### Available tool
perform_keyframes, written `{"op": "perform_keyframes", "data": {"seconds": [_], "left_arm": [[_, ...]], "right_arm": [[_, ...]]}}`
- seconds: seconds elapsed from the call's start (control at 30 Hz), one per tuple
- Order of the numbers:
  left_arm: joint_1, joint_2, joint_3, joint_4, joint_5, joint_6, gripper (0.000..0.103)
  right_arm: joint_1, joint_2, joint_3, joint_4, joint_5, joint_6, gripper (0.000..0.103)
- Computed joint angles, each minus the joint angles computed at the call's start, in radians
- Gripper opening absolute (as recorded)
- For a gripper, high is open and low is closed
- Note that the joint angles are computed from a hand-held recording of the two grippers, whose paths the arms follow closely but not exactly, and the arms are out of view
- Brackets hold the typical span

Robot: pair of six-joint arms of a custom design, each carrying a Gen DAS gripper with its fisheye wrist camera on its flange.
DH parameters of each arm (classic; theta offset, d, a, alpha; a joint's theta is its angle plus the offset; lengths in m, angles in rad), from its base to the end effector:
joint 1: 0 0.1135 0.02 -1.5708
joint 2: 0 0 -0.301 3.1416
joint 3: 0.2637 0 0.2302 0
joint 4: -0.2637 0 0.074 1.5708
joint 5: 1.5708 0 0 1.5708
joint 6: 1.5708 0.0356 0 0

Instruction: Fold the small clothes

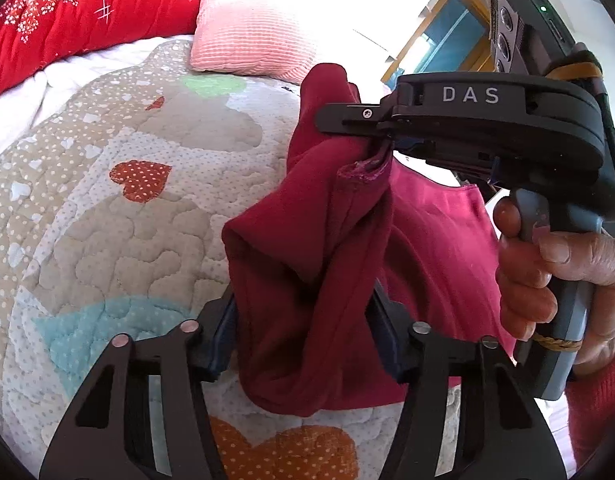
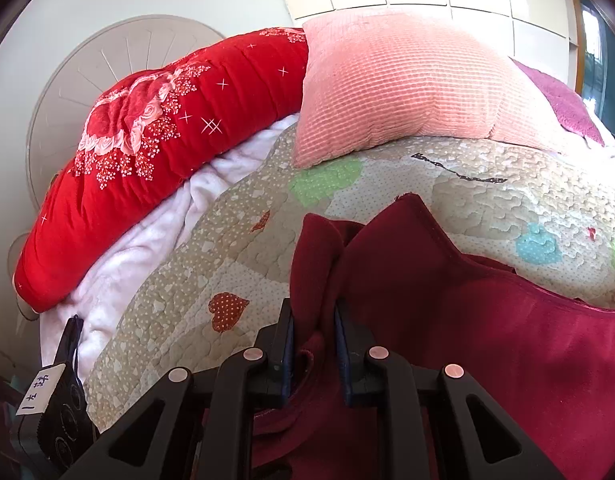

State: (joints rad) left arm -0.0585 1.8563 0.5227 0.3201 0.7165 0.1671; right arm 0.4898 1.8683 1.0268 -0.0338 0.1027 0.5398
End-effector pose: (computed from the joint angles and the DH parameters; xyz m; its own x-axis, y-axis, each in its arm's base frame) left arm 0.2668 -0.0390 0.1148 -0.7704 0.1708 -0.6142 0.5263 0.7140 -0.4616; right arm 0.3293 0.1714 0.1915 -0.7919 0.1572 -0.5901 -0.0035 0.9651 0.2618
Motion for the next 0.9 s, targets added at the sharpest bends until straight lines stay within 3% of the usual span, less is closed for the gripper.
{"op": "perform_keyframes", "data": {"seconds": [0.07,0.17,0.4,0.9], "left_arm": [[-0.013,-0.016,-0.022,0.028,-0.009,-0.003,0.04],[-0.036,-0.064,-0.067,0.073,-0.031,-0.021,0.029],[-0.036,-0.114,-0.091,0.083,-0.018,-0.066,0.025],[-0.225,-0.379,-0.194,0.037,-0.191,-0.107,0.022]], "right_arm": [[0.002,-0.006,-0.002,-0.003,0.003,0.0,0.017],[0.001,-0.026,-0.019,-0.003,0.008,0.001,0.017],[-0.004,-0.109,-0.063,-0.033,0.021,-0.006,0.017],[0.028,-0.319,-0.127,-0.182,0.12,-0.033,0.016]]}}
